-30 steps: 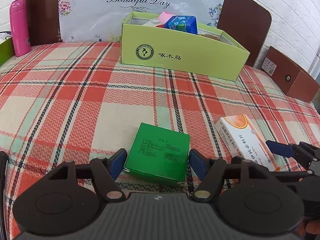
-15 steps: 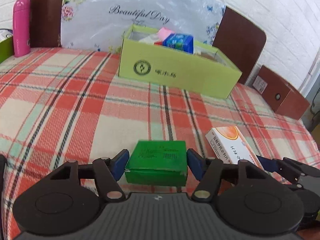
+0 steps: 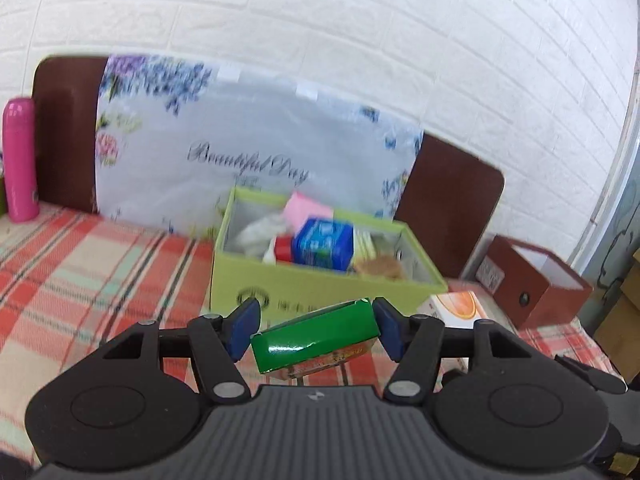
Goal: Organize objects
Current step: 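Carry both boxes over the lime-green box and open both tools to drop them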
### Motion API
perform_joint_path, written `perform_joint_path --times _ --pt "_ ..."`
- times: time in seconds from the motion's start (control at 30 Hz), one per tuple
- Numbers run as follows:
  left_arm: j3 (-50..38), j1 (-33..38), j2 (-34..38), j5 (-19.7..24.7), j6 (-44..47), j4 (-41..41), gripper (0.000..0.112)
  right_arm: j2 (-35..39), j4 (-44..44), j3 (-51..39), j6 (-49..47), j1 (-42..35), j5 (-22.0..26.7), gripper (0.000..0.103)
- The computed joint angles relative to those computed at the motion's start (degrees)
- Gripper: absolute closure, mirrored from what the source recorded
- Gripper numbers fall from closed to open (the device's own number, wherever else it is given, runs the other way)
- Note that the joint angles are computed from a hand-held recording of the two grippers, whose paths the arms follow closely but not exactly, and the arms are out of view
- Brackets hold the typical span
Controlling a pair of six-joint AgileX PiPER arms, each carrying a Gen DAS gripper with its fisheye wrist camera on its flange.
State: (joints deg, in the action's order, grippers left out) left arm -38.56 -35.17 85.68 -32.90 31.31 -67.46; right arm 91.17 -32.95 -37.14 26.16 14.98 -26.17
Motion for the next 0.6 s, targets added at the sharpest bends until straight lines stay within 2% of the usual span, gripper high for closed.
perform_joint_path --times 0.1,0.2,0.43,0.6 --pt "-2.2 1.4 1.4 -2.3 0.5 3.1 0.048 2.2 0.8 -3.3 -1.0 -0.7 -0.5 0.037" --pt "-5.6 3.7 4.2 -2.6 1.8 5.6 0.048 5.1 1.6 -7.5 -1.8 -1.2 -0.4 0.037" --pt "-16.6 11.5 12.5 2.0 -0.1 12.3 0.048 14.9 6.1 -21.3 -6.2 -0.7 1.7 0.037" --pt "-25.5 15.3 19.4 4.1 1.0 12.6 0.048 22.8 7.0 -32.4 -6.2 0.0 4.5 0.037"
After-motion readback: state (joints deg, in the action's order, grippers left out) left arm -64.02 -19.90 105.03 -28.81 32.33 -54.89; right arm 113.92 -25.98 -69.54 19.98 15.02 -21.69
